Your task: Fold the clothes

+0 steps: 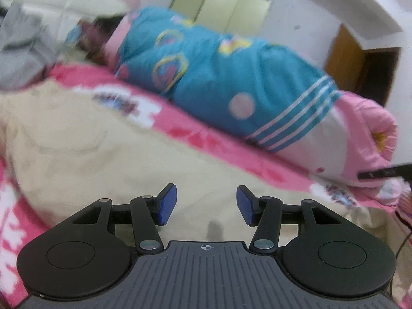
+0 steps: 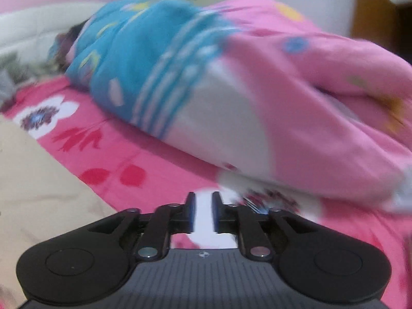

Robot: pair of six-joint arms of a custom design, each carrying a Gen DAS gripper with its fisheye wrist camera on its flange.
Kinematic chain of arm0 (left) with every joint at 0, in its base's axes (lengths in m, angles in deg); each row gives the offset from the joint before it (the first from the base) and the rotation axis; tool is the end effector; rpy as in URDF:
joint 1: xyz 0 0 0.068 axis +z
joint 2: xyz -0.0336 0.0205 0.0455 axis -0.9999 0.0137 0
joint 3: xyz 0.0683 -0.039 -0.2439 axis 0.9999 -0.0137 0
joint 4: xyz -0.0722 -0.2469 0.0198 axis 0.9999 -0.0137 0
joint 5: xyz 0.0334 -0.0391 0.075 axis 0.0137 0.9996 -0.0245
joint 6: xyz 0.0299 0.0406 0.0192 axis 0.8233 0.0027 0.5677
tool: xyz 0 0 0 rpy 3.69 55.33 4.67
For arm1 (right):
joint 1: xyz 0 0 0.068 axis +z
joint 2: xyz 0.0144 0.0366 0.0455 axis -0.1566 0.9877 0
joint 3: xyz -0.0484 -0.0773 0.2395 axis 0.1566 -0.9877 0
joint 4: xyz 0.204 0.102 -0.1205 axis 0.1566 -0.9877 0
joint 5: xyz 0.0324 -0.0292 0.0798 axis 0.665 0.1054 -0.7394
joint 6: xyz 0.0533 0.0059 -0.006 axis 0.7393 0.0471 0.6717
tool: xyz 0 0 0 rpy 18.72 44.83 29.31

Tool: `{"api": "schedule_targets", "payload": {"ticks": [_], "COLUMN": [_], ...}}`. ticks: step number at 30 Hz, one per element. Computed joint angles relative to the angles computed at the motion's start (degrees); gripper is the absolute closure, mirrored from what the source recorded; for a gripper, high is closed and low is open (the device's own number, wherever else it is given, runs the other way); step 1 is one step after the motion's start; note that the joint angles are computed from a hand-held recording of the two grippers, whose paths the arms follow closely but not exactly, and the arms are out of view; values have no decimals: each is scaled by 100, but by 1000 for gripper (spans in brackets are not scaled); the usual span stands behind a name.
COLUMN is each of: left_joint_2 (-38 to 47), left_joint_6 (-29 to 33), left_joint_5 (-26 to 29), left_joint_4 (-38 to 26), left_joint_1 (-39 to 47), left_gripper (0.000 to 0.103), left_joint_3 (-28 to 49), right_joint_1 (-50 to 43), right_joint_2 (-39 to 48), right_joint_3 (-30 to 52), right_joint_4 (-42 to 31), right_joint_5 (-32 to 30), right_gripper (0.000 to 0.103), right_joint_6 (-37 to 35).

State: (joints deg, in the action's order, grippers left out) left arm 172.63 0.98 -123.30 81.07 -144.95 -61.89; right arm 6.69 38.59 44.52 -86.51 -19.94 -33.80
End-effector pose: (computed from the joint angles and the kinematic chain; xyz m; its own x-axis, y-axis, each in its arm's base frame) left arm 0.1349 -0.1396 0.0677 -0.1354 -0.4667 -0.8740 -0.4994 0.7940 -0.3466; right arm 0.4174 0.1275 0.1736 -0.4054 -0.4476 -0.7970 -0.6403 0.7613 -0.1019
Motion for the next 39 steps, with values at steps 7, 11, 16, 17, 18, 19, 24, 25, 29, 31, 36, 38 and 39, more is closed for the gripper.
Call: {"api": "schedule_targets", "payload": {"ticks": [7, 11, 16, 17, 18, 19, 24, 25, 29, 31, 36, 38, 39], "left_joint_2": [-86, 619, 966, 962, 970, 980, 1095, 1115, 1151, 1155, 1178, 1186, 1186], "left_joint_6": [2127, 2521, 2736, 2737, 2739, 2738, 2754, 2757, 2754, 2753, 2748, 2748, 2748], "left_joint_5": [2455, 2952, 2650, 2641, 2637, 2625, 2554, 2546, 2561, 2563, 2542, 2540, 2540], "left_joint_4": [1751, 2483, 3103, 3085, 3120, 3161, 3340, 3393, 3603, 3631, 3633, 3628, 3628], "left_joint_1": [1427, 1899, 1699, 1696, 1696, 1689, 1658, 1655, 1664, 1665, 1658, 1658, 1658], "left_gripper": [51, 52, 52, 52, 52, 52, 52, 52, 52, 52, 52, 52, 52], "left_joint_3": [148, 266, 113, 127, 114, 97, 90, 75, -8, -20, -3, 6, 6], "right_joint_1": [-1288, -1567, -1596, -1580, -1545, -1468, -912, -802, -555, -604, -1127, -1154, -1172], "right_joint_2": [-880, -1122, -1652, -1785, -1898, -1972, -1953, -1871, -1921, -2387, -4601, -5118, -5240], "right_joint_3": [-1100, -1627, -2450, -2635, -2802, -2944, -3281, -3271, -3380, -3743, -5216, -5499, -5562], "right_joint_4": [-640, -736, -661, -552, -436, -276, 660, 751, 930, 1198, 1234, 543, 97], "right_joint_5": [-1057, -1509, -1538, -1561, -1558, -1478, -687, -515, 96, 49, -1540, -1677, -1685], "right_gripper": [41, 35, 26, 25, 23, 21, 22, 31, 98, 99, 99, 98, 96], "right_joint_6": [449, 456, 129, 98, 61, 20, -189, -364, -955, -1221, -4143, -5302, -5778]}}
